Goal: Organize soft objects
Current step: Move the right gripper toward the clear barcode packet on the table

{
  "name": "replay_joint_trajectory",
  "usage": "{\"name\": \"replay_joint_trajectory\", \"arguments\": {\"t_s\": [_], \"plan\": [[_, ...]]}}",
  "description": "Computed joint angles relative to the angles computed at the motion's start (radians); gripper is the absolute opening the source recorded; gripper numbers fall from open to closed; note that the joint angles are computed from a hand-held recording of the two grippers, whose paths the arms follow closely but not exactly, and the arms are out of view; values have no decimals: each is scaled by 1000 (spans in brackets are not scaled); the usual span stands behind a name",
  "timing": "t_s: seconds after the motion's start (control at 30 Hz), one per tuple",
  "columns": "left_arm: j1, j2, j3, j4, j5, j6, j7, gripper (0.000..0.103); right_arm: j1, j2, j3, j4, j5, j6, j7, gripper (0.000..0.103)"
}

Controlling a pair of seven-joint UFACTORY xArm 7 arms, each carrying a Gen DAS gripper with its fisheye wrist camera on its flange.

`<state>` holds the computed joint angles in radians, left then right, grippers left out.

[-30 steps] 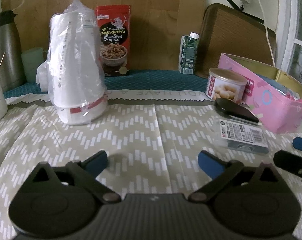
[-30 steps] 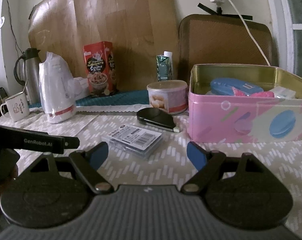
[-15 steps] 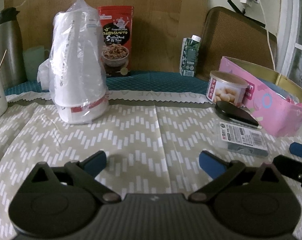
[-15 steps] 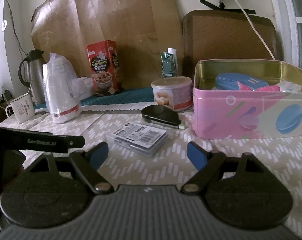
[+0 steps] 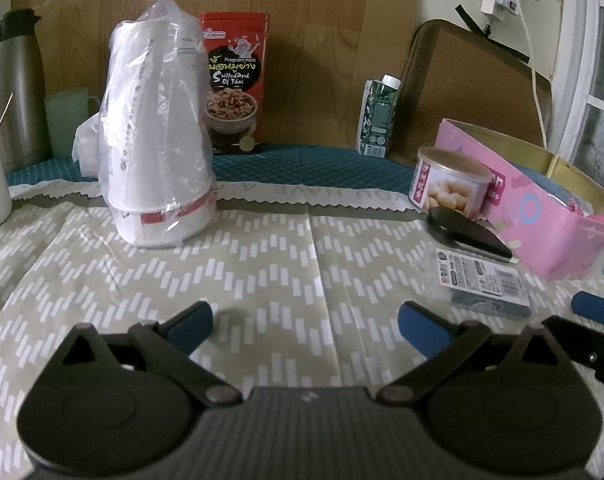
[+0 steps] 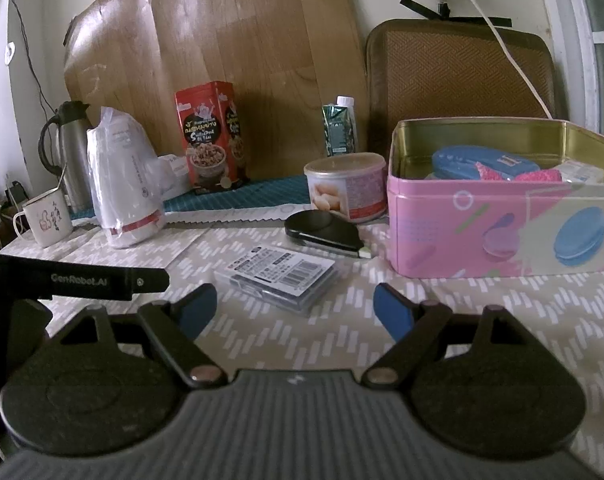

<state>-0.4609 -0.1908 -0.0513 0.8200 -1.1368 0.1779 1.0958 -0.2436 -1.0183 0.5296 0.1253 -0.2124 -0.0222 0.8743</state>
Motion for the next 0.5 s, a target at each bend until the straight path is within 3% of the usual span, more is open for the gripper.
{"name": "replay_joint_trajectory", "arguments": {"t_s": [0.5], "plan": [[-2, -5, 2, -2, -11, 2, 2, 102, 39, 74, -67, 31, 2, 41, -54, 81]]}}
